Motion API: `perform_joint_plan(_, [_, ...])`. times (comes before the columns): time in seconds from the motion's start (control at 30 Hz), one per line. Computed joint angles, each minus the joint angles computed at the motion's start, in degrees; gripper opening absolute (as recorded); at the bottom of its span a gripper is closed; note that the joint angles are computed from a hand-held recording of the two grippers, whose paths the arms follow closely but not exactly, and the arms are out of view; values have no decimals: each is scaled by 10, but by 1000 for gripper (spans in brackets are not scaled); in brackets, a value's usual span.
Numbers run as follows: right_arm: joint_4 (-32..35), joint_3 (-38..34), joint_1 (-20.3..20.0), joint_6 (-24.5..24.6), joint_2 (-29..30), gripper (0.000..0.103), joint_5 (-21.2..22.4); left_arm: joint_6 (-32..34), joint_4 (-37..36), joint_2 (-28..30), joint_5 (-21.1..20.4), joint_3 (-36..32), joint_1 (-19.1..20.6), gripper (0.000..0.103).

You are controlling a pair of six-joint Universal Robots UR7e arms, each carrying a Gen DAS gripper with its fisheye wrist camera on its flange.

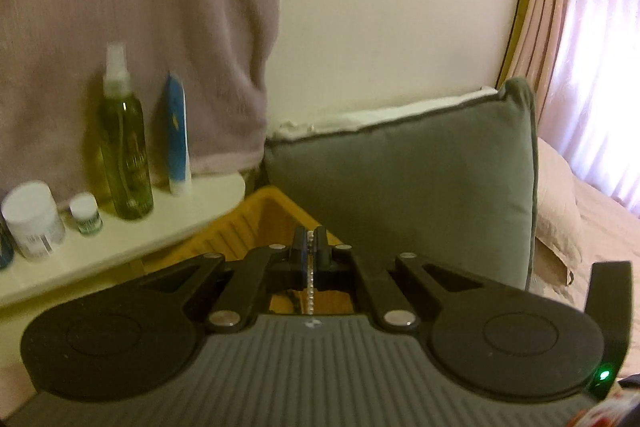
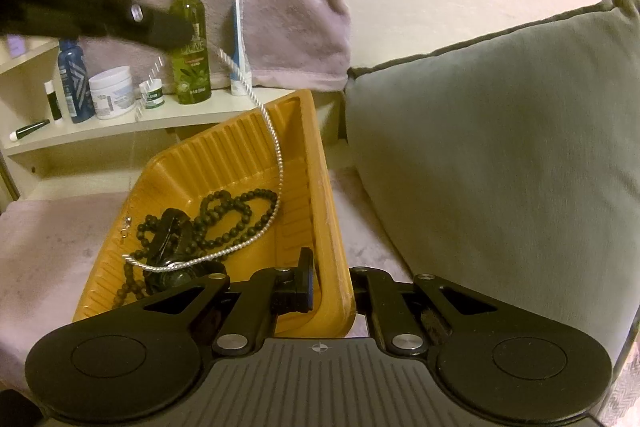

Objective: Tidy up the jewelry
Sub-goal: 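Lift the pearl strand and lower it into the tray, then release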

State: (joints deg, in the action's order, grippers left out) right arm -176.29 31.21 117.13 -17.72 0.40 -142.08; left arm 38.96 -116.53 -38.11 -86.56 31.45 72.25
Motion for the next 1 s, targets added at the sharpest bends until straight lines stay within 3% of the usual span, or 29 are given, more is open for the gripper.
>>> perform_joint_plan(0.4, [-3,6,-2,1,-3,7,3,-2,-25,-9,28,21,7,6])
perform_joint_plan(0.77, [-5,26,-7,11,-15,7,9,2,-138,-50,139,119,16,19])
perform_joint_plan(1.0, [-6,54,-14,34,-31,7,23,-12,-168,-61,178,142,23,24])
